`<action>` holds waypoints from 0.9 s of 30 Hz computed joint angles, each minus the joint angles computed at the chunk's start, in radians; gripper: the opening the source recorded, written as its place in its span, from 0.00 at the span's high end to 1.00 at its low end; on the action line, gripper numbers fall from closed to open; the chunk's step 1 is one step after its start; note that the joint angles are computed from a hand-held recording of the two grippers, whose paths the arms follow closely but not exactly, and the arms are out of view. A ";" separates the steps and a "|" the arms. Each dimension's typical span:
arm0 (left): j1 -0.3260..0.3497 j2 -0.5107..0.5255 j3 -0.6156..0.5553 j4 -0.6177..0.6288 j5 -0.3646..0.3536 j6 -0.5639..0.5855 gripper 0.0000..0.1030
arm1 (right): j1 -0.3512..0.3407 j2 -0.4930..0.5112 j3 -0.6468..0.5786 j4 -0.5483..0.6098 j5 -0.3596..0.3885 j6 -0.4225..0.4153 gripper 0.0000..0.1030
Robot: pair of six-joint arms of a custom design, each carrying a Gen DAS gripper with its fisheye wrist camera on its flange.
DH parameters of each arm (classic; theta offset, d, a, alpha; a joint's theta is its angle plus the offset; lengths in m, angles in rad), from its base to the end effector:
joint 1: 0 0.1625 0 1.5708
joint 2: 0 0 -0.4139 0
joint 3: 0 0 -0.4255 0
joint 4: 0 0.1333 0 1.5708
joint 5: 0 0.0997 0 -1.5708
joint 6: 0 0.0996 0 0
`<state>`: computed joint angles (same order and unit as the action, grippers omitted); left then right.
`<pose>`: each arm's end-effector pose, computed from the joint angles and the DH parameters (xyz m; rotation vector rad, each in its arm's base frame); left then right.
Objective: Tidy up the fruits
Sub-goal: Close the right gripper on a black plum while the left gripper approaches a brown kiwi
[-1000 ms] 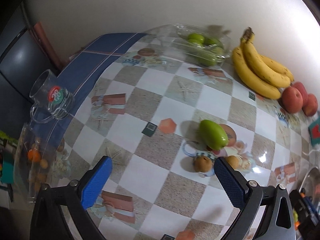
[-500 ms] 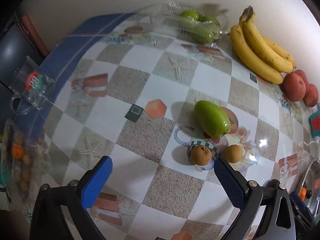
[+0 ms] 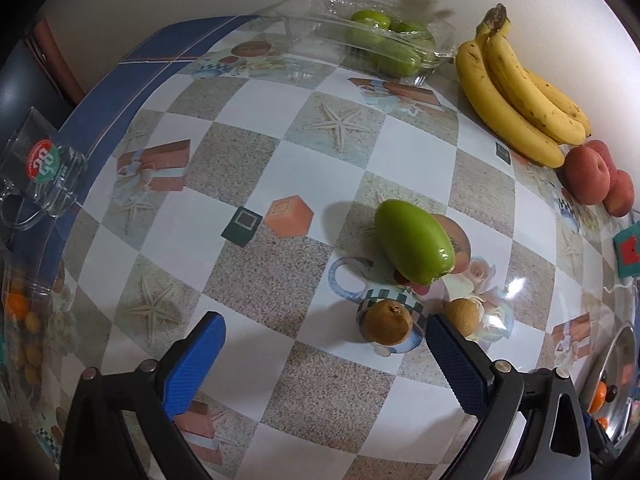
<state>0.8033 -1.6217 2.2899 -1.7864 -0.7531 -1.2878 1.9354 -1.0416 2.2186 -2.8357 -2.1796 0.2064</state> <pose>-0.1106 -0.4113 0.2074 -0.3678 2.2689 -0.5762 0.2420 -0.4200 0.0542 0.1671 -2.5561 0.3347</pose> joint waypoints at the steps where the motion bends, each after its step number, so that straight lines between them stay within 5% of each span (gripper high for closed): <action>1: 0.000 0.004 -0.001 -0.008 -0.001 0.007 0.06 | 0.003 0.003 0.000 -0.010 -0.004 -0.005 0.09; 6: 0.001 0.018 0.009 -0.079 -0.009 0.056 0.17 | 0.011 0.012 0.004 -0.058 -0.026 -0.030 0.10; 14: 0.013 0.031 0.020 -0.165 -0.026 0.109 0.38 | 0.010 0.022 -0.001 -0.068 -0.012 -0.054 0.51; 27: 0.014 0.021 0.037 -0.215 -0.037 0.135 0.63 | 0.004 0.006 0.009 -0.077 0.018 -0.045 0.72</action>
